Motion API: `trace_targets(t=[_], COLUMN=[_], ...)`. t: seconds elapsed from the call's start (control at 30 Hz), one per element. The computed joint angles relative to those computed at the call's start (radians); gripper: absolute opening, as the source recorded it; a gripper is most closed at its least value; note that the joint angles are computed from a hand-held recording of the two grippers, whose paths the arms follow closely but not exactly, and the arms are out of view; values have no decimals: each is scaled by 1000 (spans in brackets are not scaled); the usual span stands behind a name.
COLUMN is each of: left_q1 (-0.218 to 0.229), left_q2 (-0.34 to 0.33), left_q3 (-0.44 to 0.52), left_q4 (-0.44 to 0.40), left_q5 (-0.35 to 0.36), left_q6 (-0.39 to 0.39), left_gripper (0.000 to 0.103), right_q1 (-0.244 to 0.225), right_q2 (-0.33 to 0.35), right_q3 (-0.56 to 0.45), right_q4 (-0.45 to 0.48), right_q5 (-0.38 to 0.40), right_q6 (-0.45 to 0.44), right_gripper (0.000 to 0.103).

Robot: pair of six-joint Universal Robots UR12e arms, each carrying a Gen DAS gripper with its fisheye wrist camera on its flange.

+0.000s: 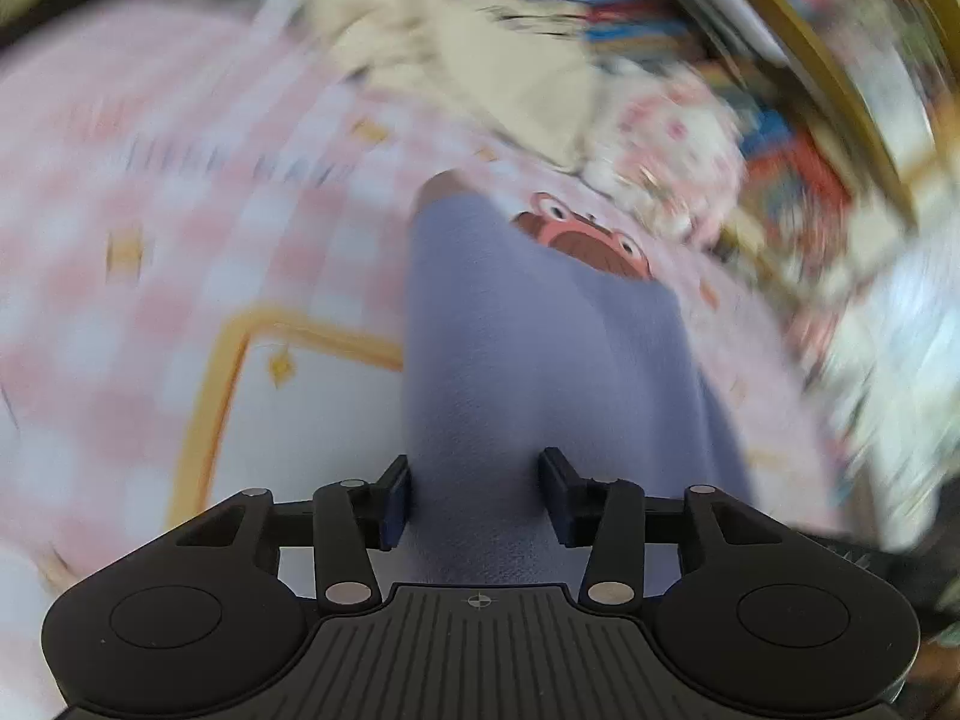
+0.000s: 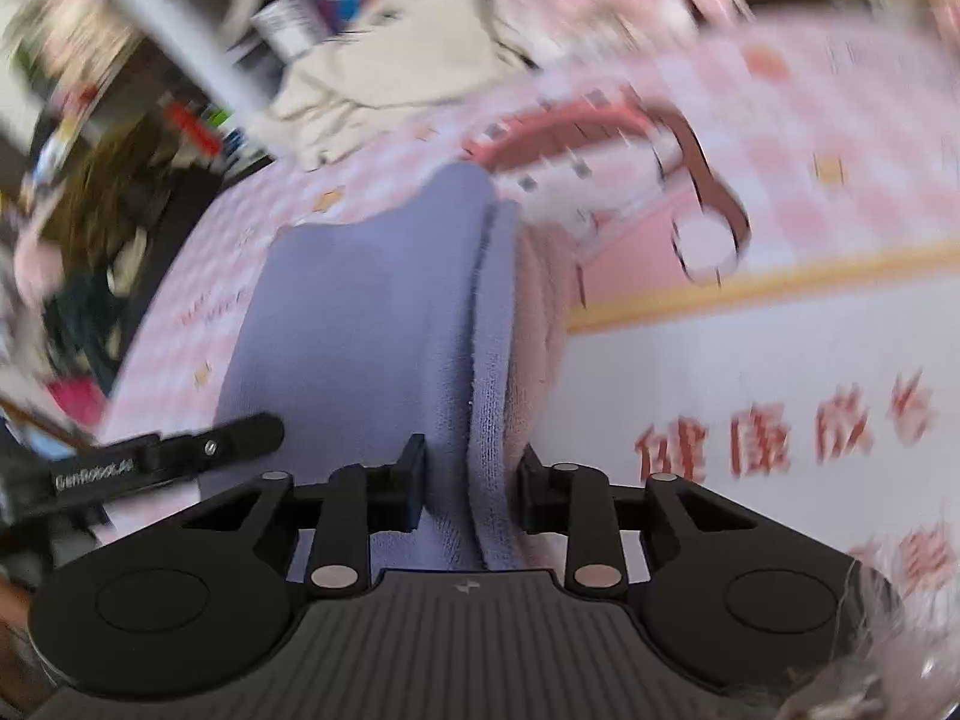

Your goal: Fold clothes

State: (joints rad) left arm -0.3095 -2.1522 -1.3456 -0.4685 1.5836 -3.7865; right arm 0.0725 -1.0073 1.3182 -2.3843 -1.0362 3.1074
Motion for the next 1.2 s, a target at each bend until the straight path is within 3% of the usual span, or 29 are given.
trace_targets(t=[0.03, 0.1, 0.17, 0.27, 0.47, 0.57, 0.63, 0.77, 0.9, 1.0, 1.13, 1.2], left_q1=[-7, -1, 14, 33, 58, 64, 63, 56, 30, 24, 41, 48], left_q2=[-2, -1, 6, 16, 10, 3, 2, -1, -2, -1, 4, 5], left_q3=[10, 11, -8, -40, -75, -80, -79, -63, -21, -11, -39, -50], left_q4=[-13, -20, 2, 44, 112, 142, 141, 118, 40, 17, 52, 69], left_q5=[25, 9, -32, -94, -190, -211, -212, -196, -105, -82, -134, -158], left_q6=[38, 47, 2, -64, -211, -248, -243, -212, -97, -61, -125, -156], left_gripper=[42, 44, 48, 53, 59, 59, 57, 46, 42, 43, 50, 50], right_q1=[5, 15, 10, 3, -6, -10, -13, -15, -5, -5, -15, -21], right_q2=[-6, -17, -12, -5, 9, 19, 23, 25, 11, 11, 17, 20], right_q3=[7, 21, 10, -3, -24, -36, -38, -37, -21, -22, -26, -27], right_q4=[-15, -44, -16, 16, 72, 98, 102, 99, 56, 58, 83, 96], right_q5=[-19, -56, -57, -53, -12, 12, 34, 58, 25, 19, 38, 54], right_q6=[-28, -83, -55, -15, 25, 45, 56, 49, -5, -22, 10, 37], right_gripper=[26, 26, 31, 47, 49, 50, 50, 34, 28, 28, 42, 44])
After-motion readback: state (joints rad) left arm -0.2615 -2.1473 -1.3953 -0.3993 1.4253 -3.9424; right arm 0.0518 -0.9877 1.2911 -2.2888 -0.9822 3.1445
